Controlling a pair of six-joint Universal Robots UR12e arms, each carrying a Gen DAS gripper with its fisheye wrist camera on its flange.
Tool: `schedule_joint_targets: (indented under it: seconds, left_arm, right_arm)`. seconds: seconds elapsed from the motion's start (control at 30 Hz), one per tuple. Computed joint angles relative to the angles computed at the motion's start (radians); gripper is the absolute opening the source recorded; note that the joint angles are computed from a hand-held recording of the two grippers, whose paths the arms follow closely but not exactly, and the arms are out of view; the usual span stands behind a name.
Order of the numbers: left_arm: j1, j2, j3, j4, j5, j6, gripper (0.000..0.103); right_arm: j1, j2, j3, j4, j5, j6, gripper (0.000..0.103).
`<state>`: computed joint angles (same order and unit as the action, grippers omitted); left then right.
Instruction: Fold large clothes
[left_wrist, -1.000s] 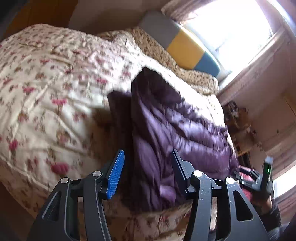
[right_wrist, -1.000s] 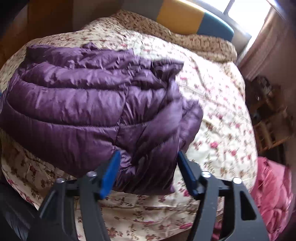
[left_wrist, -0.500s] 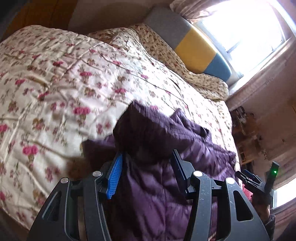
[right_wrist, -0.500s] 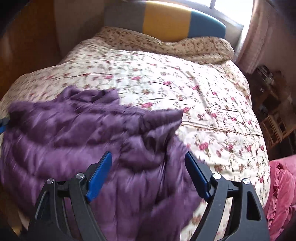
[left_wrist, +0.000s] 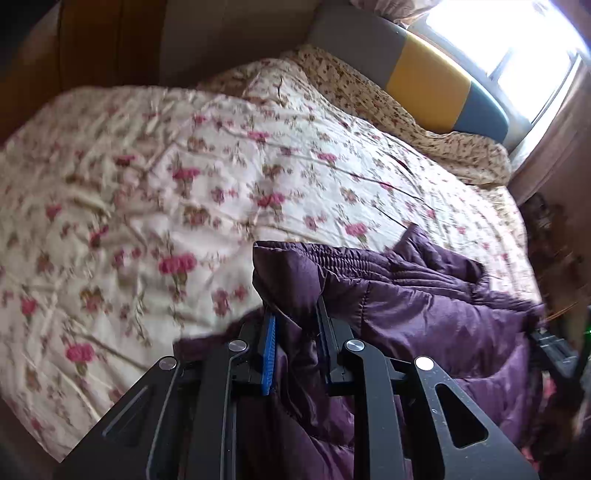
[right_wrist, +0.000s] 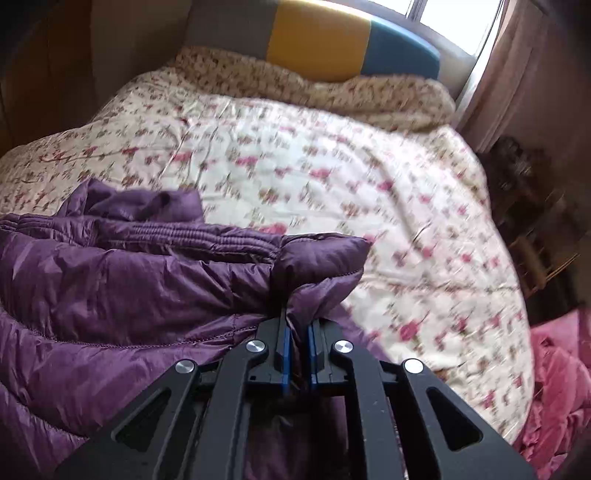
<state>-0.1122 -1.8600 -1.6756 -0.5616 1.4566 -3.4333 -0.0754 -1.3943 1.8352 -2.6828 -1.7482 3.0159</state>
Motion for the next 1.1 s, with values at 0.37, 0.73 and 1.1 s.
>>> schedule_joint_targets:
  seconds: [0.37,0.73,1.1]
  left_arm:
    - [-0.06,-0.093,0.057,0.027,0.229,0.063,0.02]
    - [-0.054,-0.118,0.034,0.124,0.213,0.022,0.025]
    - [-0.027,-0.063,-0.011,0.17,0.175,-0.058,0.071]
  right_arm:
    - [0.04,0.091,-0.017,-0.065,-0.137,0.006,0.008]
    - [0.051,0.145,-0.023,-0.106,-0.167,0.004,0.011]
    - [0.033,0.104,-0.026,-0.057,-0.129,0.047,0.042]
